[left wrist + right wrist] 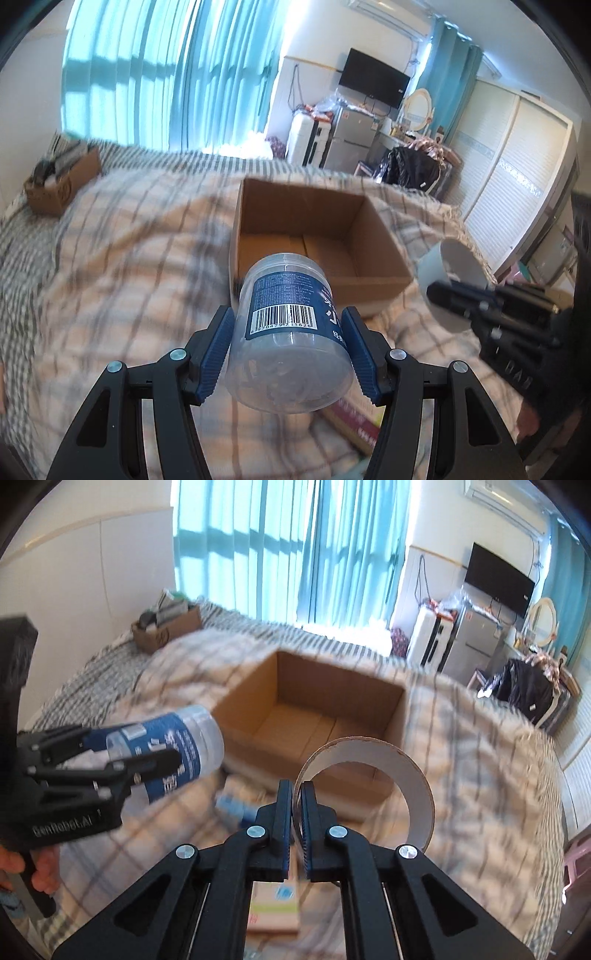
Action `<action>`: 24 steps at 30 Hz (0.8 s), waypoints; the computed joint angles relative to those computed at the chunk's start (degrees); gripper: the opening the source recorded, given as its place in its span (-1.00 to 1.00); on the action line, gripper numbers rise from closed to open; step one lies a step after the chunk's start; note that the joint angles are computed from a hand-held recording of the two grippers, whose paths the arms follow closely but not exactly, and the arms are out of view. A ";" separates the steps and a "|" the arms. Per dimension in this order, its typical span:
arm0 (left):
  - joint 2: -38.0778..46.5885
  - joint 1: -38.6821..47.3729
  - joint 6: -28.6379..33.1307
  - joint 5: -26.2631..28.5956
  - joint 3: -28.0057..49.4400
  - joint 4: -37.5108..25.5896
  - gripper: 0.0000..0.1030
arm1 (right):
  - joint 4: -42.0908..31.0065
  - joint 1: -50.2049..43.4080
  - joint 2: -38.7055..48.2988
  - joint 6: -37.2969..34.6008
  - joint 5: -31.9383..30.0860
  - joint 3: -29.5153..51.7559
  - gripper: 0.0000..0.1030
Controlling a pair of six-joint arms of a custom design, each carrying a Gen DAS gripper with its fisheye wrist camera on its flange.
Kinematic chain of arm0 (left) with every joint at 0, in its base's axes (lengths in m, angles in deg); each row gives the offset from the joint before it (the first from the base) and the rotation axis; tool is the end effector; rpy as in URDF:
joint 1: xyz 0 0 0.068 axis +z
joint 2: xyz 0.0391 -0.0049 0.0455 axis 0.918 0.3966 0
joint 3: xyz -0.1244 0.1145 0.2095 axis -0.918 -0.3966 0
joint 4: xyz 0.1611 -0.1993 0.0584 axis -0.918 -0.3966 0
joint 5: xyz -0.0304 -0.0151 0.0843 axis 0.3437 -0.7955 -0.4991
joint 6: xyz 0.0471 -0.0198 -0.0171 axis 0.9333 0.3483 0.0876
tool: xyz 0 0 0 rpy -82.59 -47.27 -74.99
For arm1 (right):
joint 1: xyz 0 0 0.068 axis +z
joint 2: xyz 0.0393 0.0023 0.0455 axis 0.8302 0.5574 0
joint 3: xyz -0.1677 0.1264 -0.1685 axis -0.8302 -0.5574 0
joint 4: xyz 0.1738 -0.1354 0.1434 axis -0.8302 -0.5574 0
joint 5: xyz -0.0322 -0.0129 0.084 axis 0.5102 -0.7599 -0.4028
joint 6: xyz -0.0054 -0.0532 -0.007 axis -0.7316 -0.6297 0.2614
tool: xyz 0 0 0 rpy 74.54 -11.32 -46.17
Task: Organize objects
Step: 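Carry the jar into the box with the left gripper while the right gripper carries the tape roll in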
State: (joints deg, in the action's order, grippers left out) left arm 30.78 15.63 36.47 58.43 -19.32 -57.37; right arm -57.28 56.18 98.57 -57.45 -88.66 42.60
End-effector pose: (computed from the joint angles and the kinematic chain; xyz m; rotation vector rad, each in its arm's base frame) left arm 0.1816 -0.1996 0.1426 -0.0059 2.3118 -0.2807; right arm 0.1928 0.0096 0.1624 -0.5535 2.2927 0.1410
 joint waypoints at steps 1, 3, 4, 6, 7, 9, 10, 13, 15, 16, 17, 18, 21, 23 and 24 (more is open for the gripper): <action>0.26 0.87 1.33 0.49 1.31 -0.24 0.19 | -0.10 -0.28 1.84 -0.20 -0.57 2.36 -0.91; 1.52 2.74 3.96 1.58 4.34 -0.33 0.19 | 0.58 -0.27 4.16 0.10 -0.86 5.44 -0.91; 2.05 3.54 5.04 2.10 5.64 -0.51 0.19 | 0.77 -0.32 6.16 -0.09 -0.91 7.75 -0.91; 4.40 5.45 8.09 3.42 9.19 -0.72 0.19 | 1.66 0.01 9.20 0.19 -0.57 10.96 -0.91; 5.77 6.45 9.57 4.02 11.09 -0.85 0.19 | 1.71 0.31 11.20 0.08 -0.21 13.13 -0.91; 8.52 8.17 11.40 4.94 14.62 -0.98 0.19 | 2.99 0.37 14.81 0.68 -0.01 16.32 -0.91; 10.06 9.08 12.36 5.67 16.37 -0.95 0.19 | 3.69 0.40 17.62 1.08 0.10 18.71 -0.91; 15.24 11.17 15.49 6.68 21.33 -0.83 0.19 | 4.87 0.25 24.14 1.29 -0.39 23.74 -0.91; 18.60 12.38 16.36 7.74 23.75 -0.74 0.19 | 5.84 0.61 27.89 1.41 -0.05 26.08 -0.91; 20.46 13.14 16.71 8.85 24.85 -0.44 0.19 | 6.73 0.62 30.59 1.34 -0.07 27.46 -0.91; 22.00 13.78 16.97 9.79 25.68 0.03 0.19 | 7.39 0.70 32.66 1.42 -0.06 28.41 -0.91; 23.57 14.43 17.21 10.43 26.42 0.65 0.19 | 8.03 0.71 34.79 1.40 -0.07 29.30 -0.91; 27.74 15.79 18.19 12.13 28.30 1.78 0.19 | 9.98 0.26 40.75 1.39 -0.54 31.30 -0.91; 29.34 15.98 18.64 12.67 28.68 2.50 0.19 | 10.71 0.01 44.47 1.79 -1.21 32.73 -0.91; 30.26 16.18 18.77 13.00 28.94 2.99 0.19 | 10.77 -0.14 45.91 1.70 -1.56 33.33 -0.91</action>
State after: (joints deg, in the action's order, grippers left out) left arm 61.04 31.81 55.25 71.44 9.62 -54.39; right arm -46.51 56.03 144.49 -55.75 -90.23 75.94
